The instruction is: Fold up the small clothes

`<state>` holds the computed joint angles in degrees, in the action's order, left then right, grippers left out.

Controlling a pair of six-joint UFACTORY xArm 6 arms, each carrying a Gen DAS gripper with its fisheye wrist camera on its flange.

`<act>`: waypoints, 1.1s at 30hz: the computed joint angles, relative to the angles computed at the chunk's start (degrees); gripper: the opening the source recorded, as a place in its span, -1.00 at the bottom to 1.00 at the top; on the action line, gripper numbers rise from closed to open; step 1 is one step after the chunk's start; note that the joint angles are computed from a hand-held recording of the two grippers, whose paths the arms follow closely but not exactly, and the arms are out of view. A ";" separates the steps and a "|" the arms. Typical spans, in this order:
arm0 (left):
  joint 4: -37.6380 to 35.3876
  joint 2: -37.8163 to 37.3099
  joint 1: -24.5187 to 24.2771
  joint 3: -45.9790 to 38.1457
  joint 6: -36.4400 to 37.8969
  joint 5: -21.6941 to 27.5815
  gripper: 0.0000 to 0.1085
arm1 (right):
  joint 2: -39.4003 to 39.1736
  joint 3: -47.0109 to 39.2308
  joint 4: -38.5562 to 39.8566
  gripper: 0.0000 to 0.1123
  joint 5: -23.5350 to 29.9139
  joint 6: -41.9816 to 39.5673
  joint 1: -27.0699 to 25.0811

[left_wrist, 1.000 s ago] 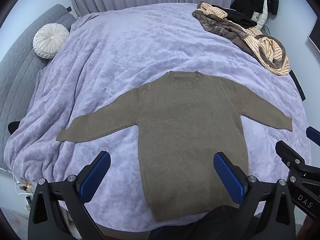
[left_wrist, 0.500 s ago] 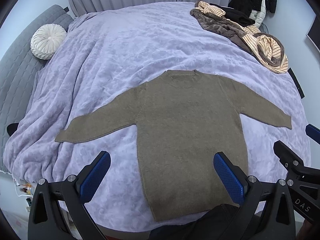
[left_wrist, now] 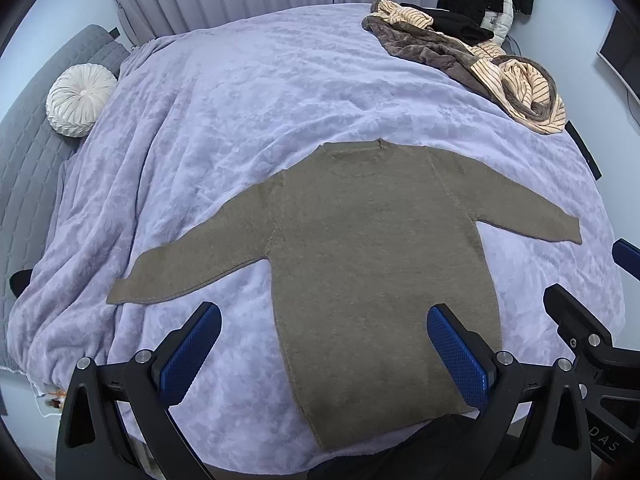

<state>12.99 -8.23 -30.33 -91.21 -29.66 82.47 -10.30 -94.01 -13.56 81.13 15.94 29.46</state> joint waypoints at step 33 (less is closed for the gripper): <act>-1.26 15.74 -0.09 -13.53 -0.40 6.79 0.90 | 5.96 0.40 4.59 0.57 -0.73 -1.38 -6.38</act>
<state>11.72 7.50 -30.41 -104.74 -30.06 89.26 -4.34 -93.61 -8.96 80.40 14.56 23.08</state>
